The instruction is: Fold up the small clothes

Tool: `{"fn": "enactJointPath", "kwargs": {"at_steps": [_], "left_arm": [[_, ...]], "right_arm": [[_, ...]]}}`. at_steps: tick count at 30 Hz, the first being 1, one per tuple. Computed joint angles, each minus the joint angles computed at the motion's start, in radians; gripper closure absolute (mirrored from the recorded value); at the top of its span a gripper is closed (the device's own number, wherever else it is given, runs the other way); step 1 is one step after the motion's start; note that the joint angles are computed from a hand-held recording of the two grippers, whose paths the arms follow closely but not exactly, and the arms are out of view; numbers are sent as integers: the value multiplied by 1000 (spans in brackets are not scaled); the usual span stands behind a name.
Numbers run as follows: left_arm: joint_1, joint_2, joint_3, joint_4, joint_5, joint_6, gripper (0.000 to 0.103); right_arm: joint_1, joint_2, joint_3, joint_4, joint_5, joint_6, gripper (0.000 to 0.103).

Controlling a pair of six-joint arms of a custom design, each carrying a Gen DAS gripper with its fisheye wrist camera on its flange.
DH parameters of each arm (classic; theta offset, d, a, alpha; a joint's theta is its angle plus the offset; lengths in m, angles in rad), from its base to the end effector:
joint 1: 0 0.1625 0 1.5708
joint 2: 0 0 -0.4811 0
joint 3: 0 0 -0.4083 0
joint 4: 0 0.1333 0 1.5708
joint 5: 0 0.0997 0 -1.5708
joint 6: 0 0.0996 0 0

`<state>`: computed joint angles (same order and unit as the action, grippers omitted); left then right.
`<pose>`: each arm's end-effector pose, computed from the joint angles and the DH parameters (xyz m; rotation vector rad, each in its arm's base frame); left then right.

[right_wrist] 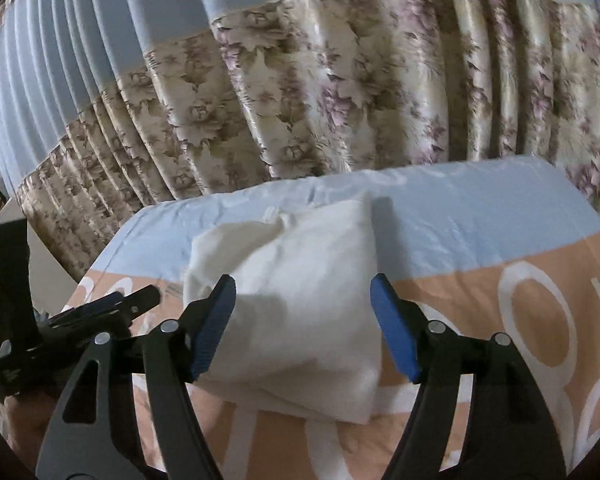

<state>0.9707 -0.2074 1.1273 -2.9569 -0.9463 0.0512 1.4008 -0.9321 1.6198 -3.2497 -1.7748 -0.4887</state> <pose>-0.3183 -0.8043 -0.0906 0.6306 2.4784 -0.8058 -0.0134 -0.7470 0.3196 0.2495 -2.3885 1.1472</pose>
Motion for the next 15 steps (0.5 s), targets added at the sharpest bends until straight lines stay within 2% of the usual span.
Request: {"fn": "enactJointPath", "kwargs": {"at_steps": [3,5,9,14,15], "left_arm": [[7,30,-63,100,-37,-29,26],[8,32,-65,123,-74,-39,27],[-2,10,11,53,-120,-11,28],[-5,11,54,6,-106,7,28],[0,11,55,3,-111,-1,32]], "right_arm": [[-15,-15,16,15,20,8,32],[-21,-23,24,21,30,15,32],[-33,-37,34,20,48,29,32],[-44,-47,36,28,55,36,32],[-45,-48,36,29,56,37,32]]}}
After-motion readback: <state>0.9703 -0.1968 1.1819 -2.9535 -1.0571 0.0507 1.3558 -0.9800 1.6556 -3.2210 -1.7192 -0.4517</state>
